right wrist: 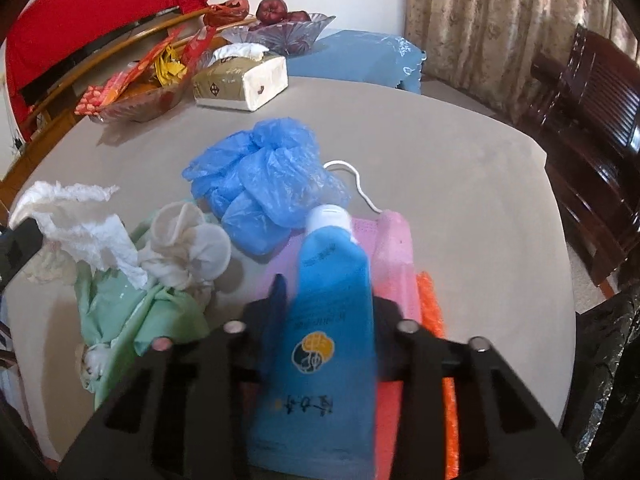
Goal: Collect trash
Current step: 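Grasp white tissues with the left gripper while the right gripper grasps the blue tube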
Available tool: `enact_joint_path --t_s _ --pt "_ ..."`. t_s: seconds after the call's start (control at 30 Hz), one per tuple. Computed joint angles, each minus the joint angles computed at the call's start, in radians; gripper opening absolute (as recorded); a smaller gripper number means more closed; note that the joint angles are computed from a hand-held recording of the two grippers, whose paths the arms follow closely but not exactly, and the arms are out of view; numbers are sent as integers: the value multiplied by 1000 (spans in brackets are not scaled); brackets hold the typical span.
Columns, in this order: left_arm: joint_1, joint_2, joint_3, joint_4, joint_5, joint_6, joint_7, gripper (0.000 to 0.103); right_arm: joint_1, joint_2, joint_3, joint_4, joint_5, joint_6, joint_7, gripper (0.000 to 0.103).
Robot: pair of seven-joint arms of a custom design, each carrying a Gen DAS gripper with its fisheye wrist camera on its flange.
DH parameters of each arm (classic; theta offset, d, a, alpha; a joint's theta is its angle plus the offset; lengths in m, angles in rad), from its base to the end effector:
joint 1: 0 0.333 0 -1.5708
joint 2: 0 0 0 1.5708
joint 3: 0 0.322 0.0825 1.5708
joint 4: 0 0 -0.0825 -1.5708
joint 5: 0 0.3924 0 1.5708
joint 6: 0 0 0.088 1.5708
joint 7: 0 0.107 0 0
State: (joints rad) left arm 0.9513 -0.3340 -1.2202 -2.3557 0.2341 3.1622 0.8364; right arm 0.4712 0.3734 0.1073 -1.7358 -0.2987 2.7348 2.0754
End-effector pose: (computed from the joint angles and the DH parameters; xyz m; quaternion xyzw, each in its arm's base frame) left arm 0.5066 -0.1995 0.4748 -0.6553 0.5982 -0.3491 0.3016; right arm 0.5903 0.3880 0.4374 -0.7604 0.5665 -0.1526 0.2784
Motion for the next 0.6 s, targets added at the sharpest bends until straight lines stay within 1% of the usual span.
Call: enact_joint_path --t_s 0.03,0.07,0.2,0.27,0.37,0.4,0.43,0.47,0.5,0.6 --pt "0 -1 0 0 1 1 0 19 -11 -9 9 -9 18 10 -10 4" --pt "0 -1 0 1 1 -1 0 19 -23 -20 20 -21 36 22 -27 3" --pt "-9 -2 6 1 3 1 1 19 -47 -66 44 -72 89 63 -72 2" --pt "-16 -2 11 0 3 0 3 19 -49 -92 45 -102 105 81 -77 2" --pt "-35 -1 25 1 4 1 5 19 -80 -137 75 -156 178 133 -133 2" --pt "-37 -1 27 2 5 2 4 19 -86 -148 83 -164 196 137 -160 2" --pt "-39 -1 27 4 5 3 5 19 -80 -153 76 -163 189 123 -164 6" --pt "-44 1 30 6 6 5 7 19 -74 -158 71 -160 182 96 -170 6" --pt "-48 1 32 7 7 6 10 19 -74 -160 71 -162 189 90 -183 6" --pt "-64 -1 43 5 5 8 17 19 -62 -183 59 -188 180 91 -180 11"
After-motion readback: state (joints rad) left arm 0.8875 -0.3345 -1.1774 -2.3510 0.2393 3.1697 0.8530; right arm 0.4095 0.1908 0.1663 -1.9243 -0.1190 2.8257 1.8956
